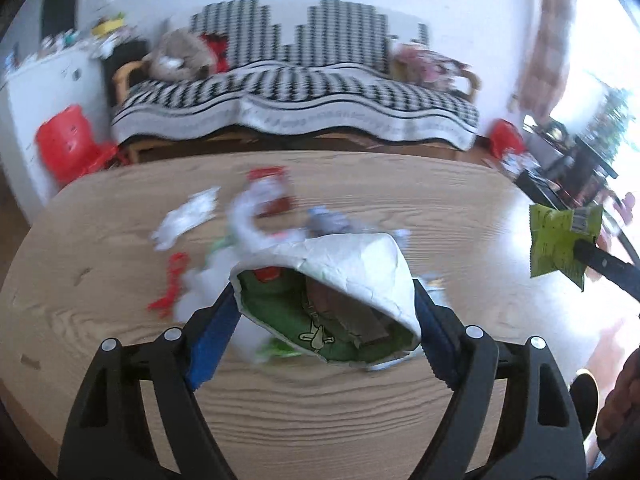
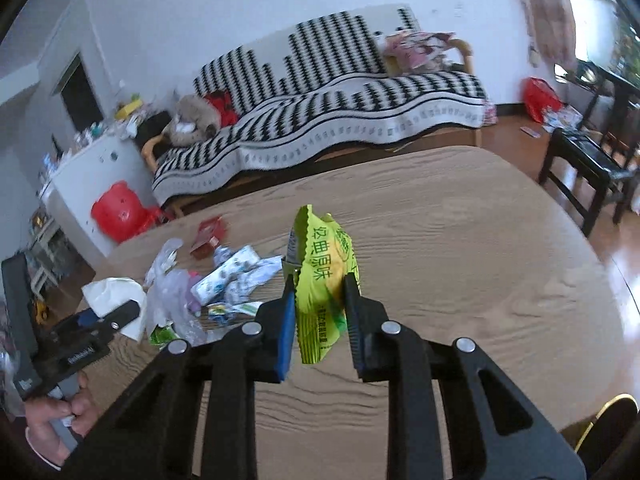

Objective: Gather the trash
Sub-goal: 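Grasp the yellow-green snack bag with the right tool while the left tool grasps the white-green paper bag, then carry both bags to the black bin and open both tools to drop them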

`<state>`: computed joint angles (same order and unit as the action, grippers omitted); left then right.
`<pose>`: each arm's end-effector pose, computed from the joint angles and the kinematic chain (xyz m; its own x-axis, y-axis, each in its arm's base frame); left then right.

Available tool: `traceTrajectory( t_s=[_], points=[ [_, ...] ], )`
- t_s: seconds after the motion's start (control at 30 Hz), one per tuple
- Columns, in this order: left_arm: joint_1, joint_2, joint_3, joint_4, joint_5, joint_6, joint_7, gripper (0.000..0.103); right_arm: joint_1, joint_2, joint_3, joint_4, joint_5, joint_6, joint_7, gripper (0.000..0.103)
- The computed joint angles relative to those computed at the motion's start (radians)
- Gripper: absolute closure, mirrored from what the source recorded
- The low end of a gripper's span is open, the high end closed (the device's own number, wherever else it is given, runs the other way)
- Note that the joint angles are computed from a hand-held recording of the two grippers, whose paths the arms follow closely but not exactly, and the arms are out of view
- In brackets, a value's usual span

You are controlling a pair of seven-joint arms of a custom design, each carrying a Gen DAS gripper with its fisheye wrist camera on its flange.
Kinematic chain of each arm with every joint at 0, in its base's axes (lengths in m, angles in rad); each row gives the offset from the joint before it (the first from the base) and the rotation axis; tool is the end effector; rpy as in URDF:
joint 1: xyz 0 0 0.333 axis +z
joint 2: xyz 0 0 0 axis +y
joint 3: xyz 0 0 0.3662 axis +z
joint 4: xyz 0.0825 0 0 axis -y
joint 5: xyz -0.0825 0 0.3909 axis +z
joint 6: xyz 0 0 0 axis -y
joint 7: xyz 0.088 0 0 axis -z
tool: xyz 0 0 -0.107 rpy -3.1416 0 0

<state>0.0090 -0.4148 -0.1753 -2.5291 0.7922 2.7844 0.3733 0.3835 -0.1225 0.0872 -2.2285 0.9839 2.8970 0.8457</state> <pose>0.4229 -0.1108 0.5240 0.3230 -0.9439 0.0692 -0.6278 -0.2684 -0.7306 0.5028 0.2024 0.5429 0.4336 -0.8492 -0.3013 -0.6772 -0.0865 -0.7307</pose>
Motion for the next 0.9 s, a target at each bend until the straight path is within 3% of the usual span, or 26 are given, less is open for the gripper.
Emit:
traceTrajectory(
  t_s=[0.17,0.37,0.63,0.77,0.9],
  points=[
    [-0.067,0.128,-0.049,0.104,-0.004,0.060,0.025,0.023,-0.052,-0.089,-0.048,-0.082,-0.013,0.017,0.020,0.080],
    [-0.182,0.326,-0.092,0.257,-0.012,0.134,0.092,0.023,-0.172,-0.215,-0.108,-0.216,-0.089,0.044,0.079,0.080],
    [-0.357,0.613,-0.136,0.488,-0.078,0.214,0.261,0.023,-0.454,-0.310,-0.191,-0.389,-0.267,0.024,0.202,0.080],
    [-0.387,0.760,-0.212,0.592,-0.189,0.235,0.414,0.023,-0.559,-0.290,-0.244,-0.431,-0.318,0.018,0.206,0.080],
    [-0.394,0.913,-0.294,0.715,-0.289,0.197,0.567,0.023,-0.659,-0.220,-0.261,-0.430,-0.375,-0.024,0.251,0.080]
  ],
)
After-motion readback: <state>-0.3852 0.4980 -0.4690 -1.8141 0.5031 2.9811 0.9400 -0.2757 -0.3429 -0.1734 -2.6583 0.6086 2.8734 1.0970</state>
